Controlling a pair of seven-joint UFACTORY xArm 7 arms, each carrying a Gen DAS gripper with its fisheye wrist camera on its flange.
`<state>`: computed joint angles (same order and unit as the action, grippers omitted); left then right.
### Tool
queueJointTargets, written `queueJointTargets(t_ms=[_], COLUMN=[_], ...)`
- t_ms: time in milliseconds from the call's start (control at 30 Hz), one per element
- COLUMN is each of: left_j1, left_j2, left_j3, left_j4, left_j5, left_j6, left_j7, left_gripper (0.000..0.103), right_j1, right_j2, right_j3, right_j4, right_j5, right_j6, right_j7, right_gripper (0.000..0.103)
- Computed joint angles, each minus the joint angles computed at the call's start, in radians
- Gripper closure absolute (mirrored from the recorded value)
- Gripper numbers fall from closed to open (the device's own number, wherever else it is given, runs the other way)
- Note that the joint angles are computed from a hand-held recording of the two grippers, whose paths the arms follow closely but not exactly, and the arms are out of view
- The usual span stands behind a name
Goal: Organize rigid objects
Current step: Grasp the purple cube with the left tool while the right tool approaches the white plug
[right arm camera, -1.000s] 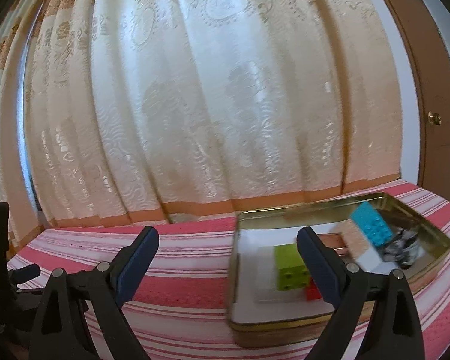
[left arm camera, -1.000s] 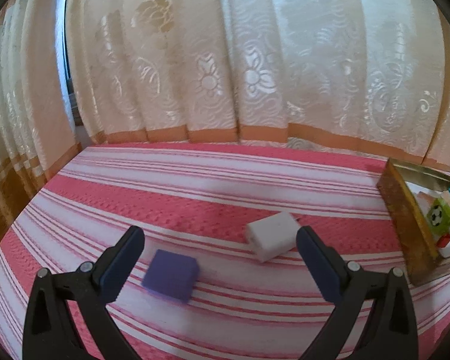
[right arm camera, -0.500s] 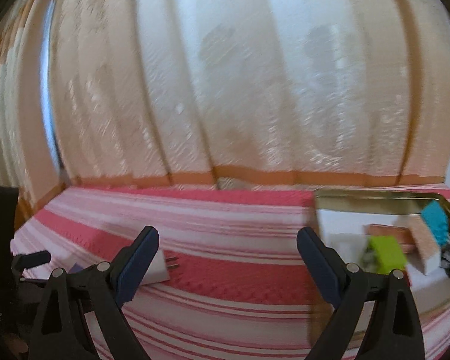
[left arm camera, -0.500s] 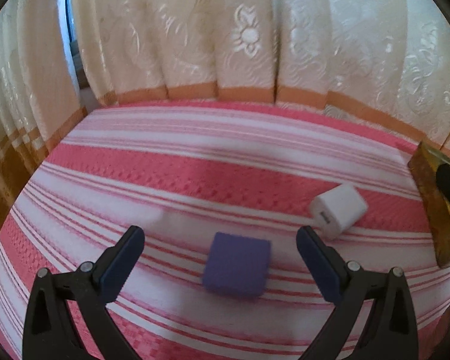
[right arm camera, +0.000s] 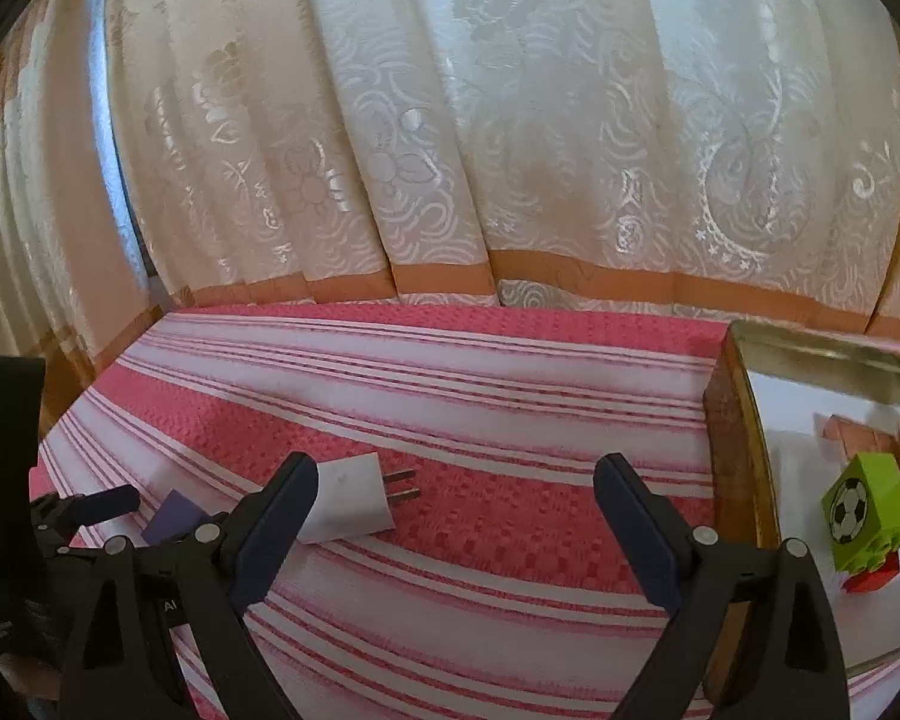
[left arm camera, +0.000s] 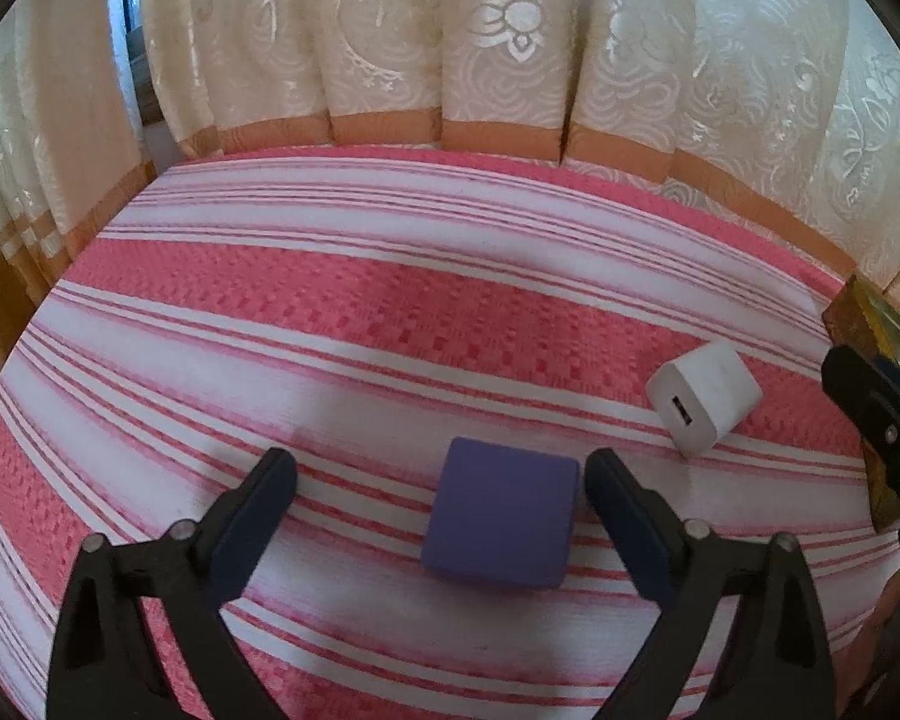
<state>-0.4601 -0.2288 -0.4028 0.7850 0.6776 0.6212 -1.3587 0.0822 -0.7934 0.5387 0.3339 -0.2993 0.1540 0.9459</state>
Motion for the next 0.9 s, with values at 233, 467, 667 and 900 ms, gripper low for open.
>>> queueJointTargets(t_ms=[233,467,667,900], left_j1=[0.005,0.026,0.057,0.069], left_j2=[-0.011,-0.042,-0.085,-0.081], left_j3=[-0.006,-0.022,-0.025,-0.027], left_j4=[-0.019,-0.030,-0.056,-0.057], left_j5=[0.029,0.035,0.036,0.009], left_j6=[-0.089,-0.046,-0.026,-0.029], left_j7=[0.044,0.001,-0.064,-0.059], left_gripper=[0.063,0.064,0.064,0.064], right_j1=[0.093,0.177,0.219,0.198], right_j2=[0.035,0.108,0.225,0.357], right_j3=[-0.084,-0.121,-0.134,-0.144], right_j4=[-0.009,0.020,0.070,0.169], right_j5=[0.045,0.078,0.123,0.087], right_j6=[0.025,0.047,0.006,0.007], right_j7=[-0.040,-0.085,-0.080,-0.110], right_gripper=[0.008,0.023,0.023,0.025])
